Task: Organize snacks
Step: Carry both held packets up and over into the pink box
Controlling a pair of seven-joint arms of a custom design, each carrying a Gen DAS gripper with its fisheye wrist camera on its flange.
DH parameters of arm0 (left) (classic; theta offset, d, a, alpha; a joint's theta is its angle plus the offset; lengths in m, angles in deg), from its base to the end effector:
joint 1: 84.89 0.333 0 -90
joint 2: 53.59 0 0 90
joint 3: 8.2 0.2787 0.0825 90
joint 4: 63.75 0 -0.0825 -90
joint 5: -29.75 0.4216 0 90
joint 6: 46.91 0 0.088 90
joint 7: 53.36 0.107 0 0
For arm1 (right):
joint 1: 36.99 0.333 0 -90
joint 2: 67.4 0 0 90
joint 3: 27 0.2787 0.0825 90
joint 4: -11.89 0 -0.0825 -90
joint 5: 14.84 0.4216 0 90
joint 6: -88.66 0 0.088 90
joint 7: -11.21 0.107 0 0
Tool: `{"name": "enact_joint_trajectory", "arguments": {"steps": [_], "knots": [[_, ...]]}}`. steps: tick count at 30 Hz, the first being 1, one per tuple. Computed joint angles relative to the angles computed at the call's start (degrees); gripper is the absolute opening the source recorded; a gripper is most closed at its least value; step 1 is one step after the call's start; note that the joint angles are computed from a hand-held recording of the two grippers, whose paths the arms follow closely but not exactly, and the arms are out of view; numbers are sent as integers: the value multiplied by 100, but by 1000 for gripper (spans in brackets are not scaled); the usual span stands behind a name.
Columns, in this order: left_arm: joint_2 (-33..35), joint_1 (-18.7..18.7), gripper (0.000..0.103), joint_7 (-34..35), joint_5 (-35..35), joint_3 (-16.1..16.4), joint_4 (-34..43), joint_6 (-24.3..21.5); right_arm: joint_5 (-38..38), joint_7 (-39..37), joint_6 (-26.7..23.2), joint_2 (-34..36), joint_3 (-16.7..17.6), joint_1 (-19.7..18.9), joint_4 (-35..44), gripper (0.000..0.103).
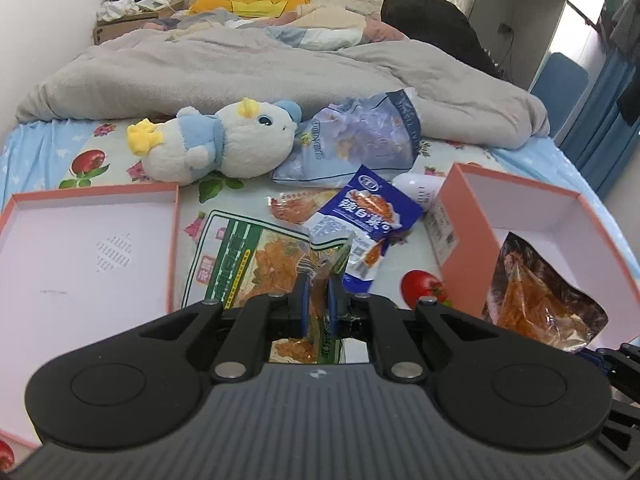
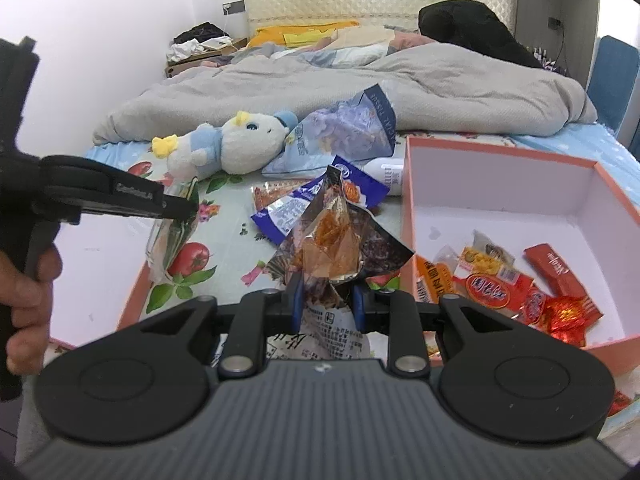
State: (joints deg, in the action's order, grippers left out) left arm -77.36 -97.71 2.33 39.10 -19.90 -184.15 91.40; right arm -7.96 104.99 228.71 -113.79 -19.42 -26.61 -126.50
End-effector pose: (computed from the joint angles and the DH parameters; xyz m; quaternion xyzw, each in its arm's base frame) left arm 0.4771 -0.2334 0.6283 -0.6824 0.6327 -0.3050 0.2026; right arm 0.3956 0.1417 0.6434 -0.7052 0.5817 -0.2258 0.3366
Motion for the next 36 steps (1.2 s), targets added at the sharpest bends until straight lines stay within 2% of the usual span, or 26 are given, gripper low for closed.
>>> {"name": "enact_joint_trajectory", "arguments": {"steps": [7, 17, 27, 33, 36], "knots": [[-48, -120, 11, -171, -266, -14, 251, -135, -79, -92, -120, -44, -82, -118, 243, 27], [553, -195, 11, -314, -87, -242, 1477, -415, -199, -187, -86, 258, -253, -485, 882, 27], [1920, -424, 11, -307, 371, -504, 3471, -717, -171, -382, -60, 749, -478, -711, 1598, 27], [2950, -799, 11, -315, 820, -564, 4861, -992, -173, -499, 74, 1028, -633, -901, 1869, 27], [3427, -1026, 11, -235, 860, -529, 5414, -966, -161, -538, 118, 1142, -716, -1001, 1906, 28]]}}
